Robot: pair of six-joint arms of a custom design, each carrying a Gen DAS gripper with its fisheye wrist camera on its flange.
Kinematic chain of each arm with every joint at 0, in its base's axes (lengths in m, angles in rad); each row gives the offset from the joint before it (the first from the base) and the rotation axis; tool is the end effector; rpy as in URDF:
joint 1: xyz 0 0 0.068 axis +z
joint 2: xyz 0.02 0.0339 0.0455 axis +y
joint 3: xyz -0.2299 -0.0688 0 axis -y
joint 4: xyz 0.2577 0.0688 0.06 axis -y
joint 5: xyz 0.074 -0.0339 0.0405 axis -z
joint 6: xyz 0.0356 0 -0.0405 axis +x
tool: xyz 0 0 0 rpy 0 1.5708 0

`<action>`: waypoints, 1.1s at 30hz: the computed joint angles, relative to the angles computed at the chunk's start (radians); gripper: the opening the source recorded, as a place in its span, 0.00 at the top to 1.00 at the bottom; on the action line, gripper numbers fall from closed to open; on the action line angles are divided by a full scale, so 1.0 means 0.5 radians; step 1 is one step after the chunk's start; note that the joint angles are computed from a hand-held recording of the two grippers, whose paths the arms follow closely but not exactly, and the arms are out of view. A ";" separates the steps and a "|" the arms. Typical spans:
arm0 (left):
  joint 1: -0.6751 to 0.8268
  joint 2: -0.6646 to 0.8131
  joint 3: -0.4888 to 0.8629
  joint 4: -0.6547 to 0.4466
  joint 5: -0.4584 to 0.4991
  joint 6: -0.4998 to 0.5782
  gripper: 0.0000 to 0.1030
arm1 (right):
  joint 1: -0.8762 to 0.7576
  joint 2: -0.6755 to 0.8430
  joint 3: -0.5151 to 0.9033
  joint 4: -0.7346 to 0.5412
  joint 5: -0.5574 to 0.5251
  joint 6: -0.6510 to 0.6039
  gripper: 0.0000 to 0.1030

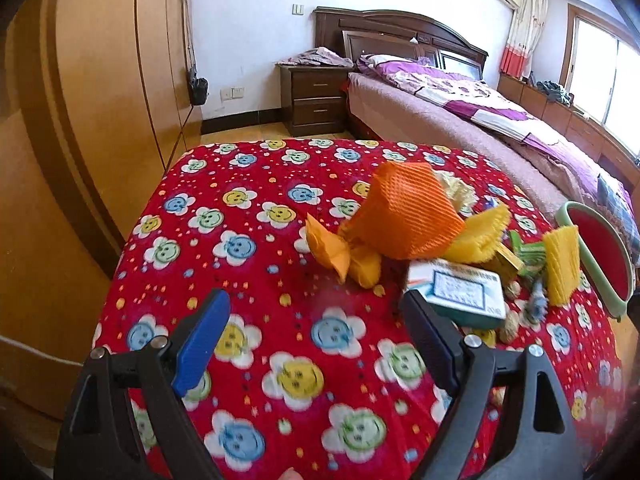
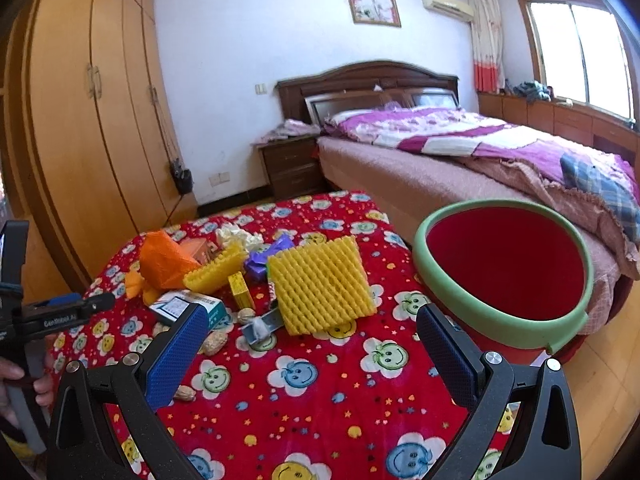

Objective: Collect trash
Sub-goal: 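Grasp the orange mesh bag with the left tool while the right tool grasps the yellow foam net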

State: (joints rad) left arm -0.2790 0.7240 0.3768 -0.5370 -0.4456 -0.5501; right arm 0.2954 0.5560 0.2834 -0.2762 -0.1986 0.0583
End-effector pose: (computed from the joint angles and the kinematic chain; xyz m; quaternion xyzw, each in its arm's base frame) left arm 0.1751 -0.0342 0.1524 -0.1978 0.8999 0.0582 0.3843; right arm 0.1720 0.0597 0.1664 -0.1508 0.8561 0.1707 0.4638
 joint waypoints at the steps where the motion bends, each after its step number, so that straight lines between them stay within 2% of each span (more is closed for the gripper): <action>1: 0.055 0.050 0.007 0.054 0.043 0.041 0.15 | 0.025 0.091 0.034 0.022 0.057 0.003 0.00; 10: 0.394 0.556 0.147 0.402 0.364 0.267 0.15 | 0.111 0.569 0.230 0.152 0.170 0.044 0.00; 17: 0.385 0.901 0.302 0.551 0.427 0.346 0.19 | 0.136 0.795 0.352 0.201 0.205 0.052 0.00; 23: 0.371 1.132 0.412 0.610 0.547 0.315 0.42 | 0.107 1.002 0.455 0.258 0.199 -0.058 0.00; 27: 0.377 1.153 0.401 0.638 0.584 0.292 0.51 | 0.052 1.177 0.544 0.283 0.102 -0.092 0.00; 28: 0.368 1.149 0.401 0.639 0.590 0.301 0.57 | 0.040 1.209 0.560 0.283 0.076 -0.095 0.00; 31: 0.330 1.086 0.372 0.634 0.594 0.322 0.72 | 0.008 1.304 0.592 0.306 0.009 -0.103 0.06; 33: 0.312 1.010 0.331 0.616 0.565 0.329 0.73 | -0.012 1.355 0.605 0.316 -0.033 -0.086 0.19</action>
